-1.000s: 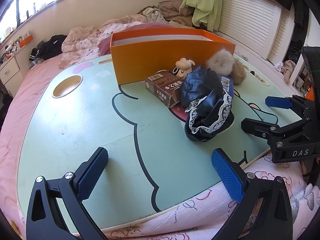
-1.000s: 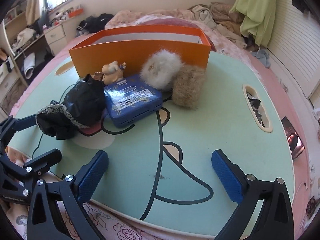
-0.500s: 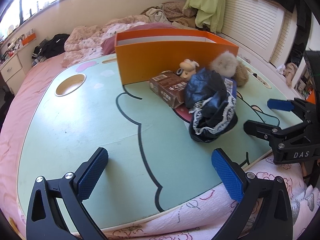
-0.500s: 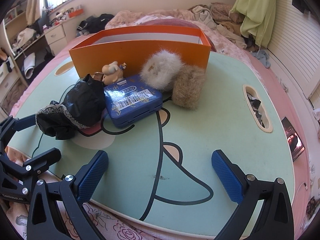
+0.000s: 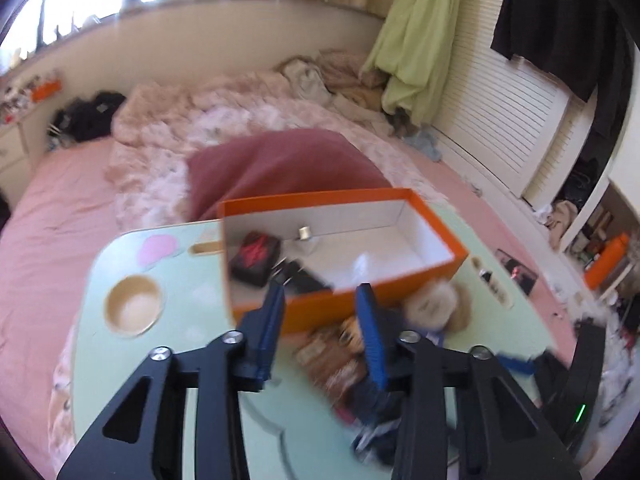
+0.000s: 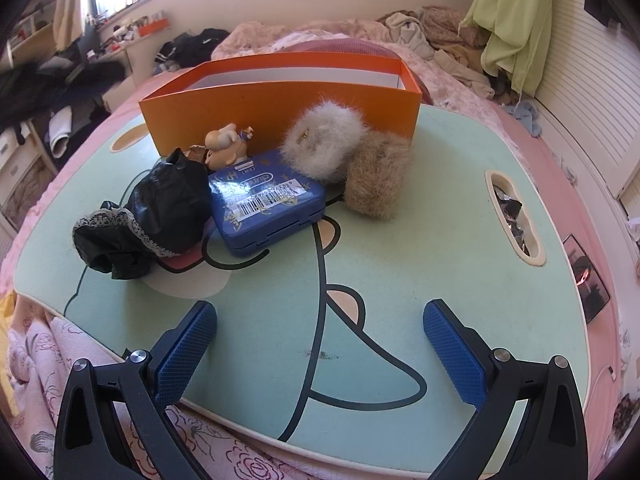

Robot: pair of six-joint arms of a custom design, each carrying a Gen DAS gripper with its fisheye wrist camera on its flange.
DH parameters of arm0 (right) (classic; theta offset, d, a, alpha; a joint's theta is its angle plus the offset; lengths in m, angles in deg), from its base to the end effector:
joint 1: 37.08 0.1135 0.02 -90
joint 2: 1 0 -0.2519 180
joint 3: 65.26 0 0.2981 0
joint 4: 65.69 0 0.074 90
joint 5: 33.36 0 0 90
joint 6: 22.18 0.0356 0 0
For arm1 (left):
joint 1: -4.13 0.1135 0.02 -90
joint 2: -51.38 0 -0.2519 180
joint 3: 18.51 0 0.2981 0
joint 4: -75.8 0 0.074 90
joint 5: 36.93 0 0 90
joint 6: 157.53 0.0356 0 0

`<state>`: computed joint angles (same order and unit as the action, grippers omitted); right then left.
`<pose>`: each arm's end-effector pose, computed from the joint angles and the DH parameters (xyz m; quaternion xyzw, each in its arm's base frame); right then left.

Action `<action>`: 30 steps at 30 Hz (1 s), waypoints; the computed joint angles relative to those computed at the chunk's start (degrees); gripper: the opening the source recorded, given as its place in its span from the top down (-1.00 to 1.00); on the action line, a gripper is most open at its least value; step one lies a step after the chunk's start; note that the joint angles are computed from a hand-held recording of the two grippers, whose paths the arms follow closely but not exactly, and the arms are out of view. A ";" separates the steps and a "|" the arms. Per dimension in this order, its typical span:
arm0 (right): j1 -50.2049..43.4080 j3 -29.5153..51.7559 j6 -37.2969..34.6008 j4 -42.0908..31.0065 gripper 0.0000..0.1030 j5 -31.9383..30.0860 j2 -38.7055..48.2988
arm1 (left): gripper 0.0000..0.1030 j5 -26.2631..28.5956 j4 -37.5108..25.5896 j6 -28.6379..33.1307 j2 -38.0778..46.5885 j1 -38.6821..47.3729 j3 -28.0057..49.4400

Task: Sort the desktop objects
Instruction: 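Grasp the round silver mirror inside the box with the left gripper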

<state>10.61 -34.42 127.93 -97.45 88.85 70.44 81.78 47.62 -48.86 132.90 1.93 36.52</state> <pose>0.1471 0.1334 0.0591 0.1450 0.9392 -0.0425 0.3083 0.3096 -0.0290 0.1438 0.2412 0.8942 -0.1917 0.3248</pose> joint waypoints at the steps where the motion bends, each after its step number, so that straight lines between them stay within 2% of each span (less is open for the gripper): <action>1: -0.02 -0.11 -0.05 0.19 -1.00 0.01 0.04 | 0.33 -1.70 -2.20 -1.75 4.74 -2.53 5.35; 3: -0.13 -0.37 -0.22 0.64 -1.00 0.04 0.14 | 0.33 -6.23 -4.94 -4.62 11.80 -6.61 13.10; 4: 0.13 0.37 0.06 -0.65 -1.00 0.20 -0.29 | 0.33 -10.23 -5.73 -6.82 16.53 -9.07 17.84; 8: -0.65 0.91 -1.10 -1.56 -1.00 0.24 -1.57 | 0.33 -18.94 -8.17 -8.96 27.05 -13.92 27.43; 13: -1.25 0.48 -2.31 -0.70 -1.00 0.56 -2.16 | 0.33 -22.26 -12.28 -12.36 36.66 -15.07 36.55; 14: 0.47 1.20 -0.42 -1.42 -1.00 1.23 -1.14 | 0.33 -22.62 -12.74 -12.54 37.43 -15.10 36.96; 18: 0.01 0.69 -1.06 -0.97 -1.00 0.97 -1.75 | 0.35 -24.99 -15.23 -12.04 41.55 -16.35 39.36; 19: -0.23 0.67 -1.31 -0.85 -1.00 0.77 -1.75 | 0.43 -25.23 -12.53 -11.70 40.24 -16.47 37.22; 24: -0.14 0.87 -1.30 -0.91 -1.00 0.90 -1.45 | 0.45 -22.12 -13.37 -10.80 39.79 -15.56 37.34; 26: -0.07 0.59 -1.21 -0.74 -1.00 0.87 -1.65 | 0.45 -20.55 -11.60 -10.05 37.16 -14.94 34.31; 30: -0.03 0.58 -1.06 -0.63 -1.00 0.76 -1.53 | 0.45 -11.77 -6.98 -8.39 26.09 -11.72 24.18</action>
